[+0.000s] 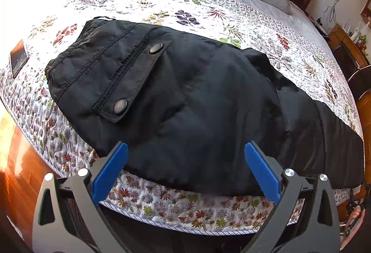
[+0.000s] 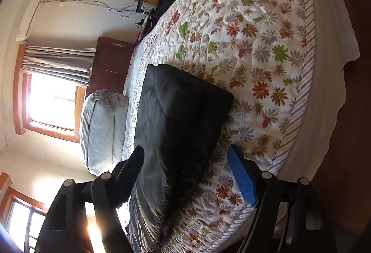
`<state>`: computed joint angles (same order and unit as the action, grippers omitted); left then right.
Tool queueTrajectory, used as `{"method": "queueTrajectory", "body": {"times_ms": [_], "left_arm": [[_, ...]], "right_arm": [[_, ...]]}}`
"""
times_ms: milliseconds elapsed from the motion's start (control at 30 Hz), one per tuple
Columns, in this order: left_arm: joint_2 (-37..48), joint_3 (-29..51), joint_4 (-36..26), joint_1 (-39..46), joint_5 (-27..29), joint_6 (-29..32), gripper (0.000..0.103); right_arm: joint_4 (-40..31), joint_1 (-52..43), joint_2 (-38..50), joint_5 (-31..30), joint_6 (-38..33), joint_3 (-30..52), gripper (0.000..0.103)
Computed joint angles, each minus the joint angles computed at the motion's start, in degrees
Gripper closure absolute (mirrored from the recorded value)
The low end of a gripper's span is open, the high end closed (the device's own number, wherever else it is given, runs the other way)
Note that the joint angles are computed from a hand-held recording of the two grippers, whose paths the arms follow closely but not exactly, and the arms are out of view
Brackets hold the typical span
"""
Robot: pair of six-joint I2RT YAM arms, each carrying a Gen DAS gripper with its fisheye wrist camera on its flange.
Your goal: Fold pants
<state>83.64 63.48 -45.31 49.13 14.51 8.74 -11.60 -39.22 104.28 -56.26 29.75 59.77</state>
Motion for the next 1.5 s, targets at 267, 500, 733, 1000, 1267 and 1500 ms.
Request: {"method": "queueTrajectory", "body": {"times_ms": [267,500,733,1000,1267,1500], "left_arm": [[2.11,0.09,-0.38,0.12,0.17,-0.88,0.003],[2.83,-0.20,-0.11,-0.23,-0.20,-0.67,0.003],[3.00,-0.51,0.24,-0.29,-0.03,-0.64,0.003],[3.57,-0.55,0.49,0.18,0.12,0.03,0.003],[4.12,-0.73,0.90,1.18,1.65,0.99,0.003],[4.15,-1.17,1.33,3.08,4.22,2.47,0.003]], "right_arm": [[13.83,0.56,3.50,-3.24,8.36,-0.65,0.047],[14.41,1.89,1.90,-5.59,6.46,3.11,0.076],[5.33,5.06,0.73,1.33,-1.13,8.09,0.079],[4.12,2.89,-2.75,-0.43,-2.26,4.98,0.081],[-2.22,10.24,-11.97,2.29,-5.10,10.99,0.081],[-5.66,19.96,-19.00,3.73,-7.74,14.75,0.081]]}}
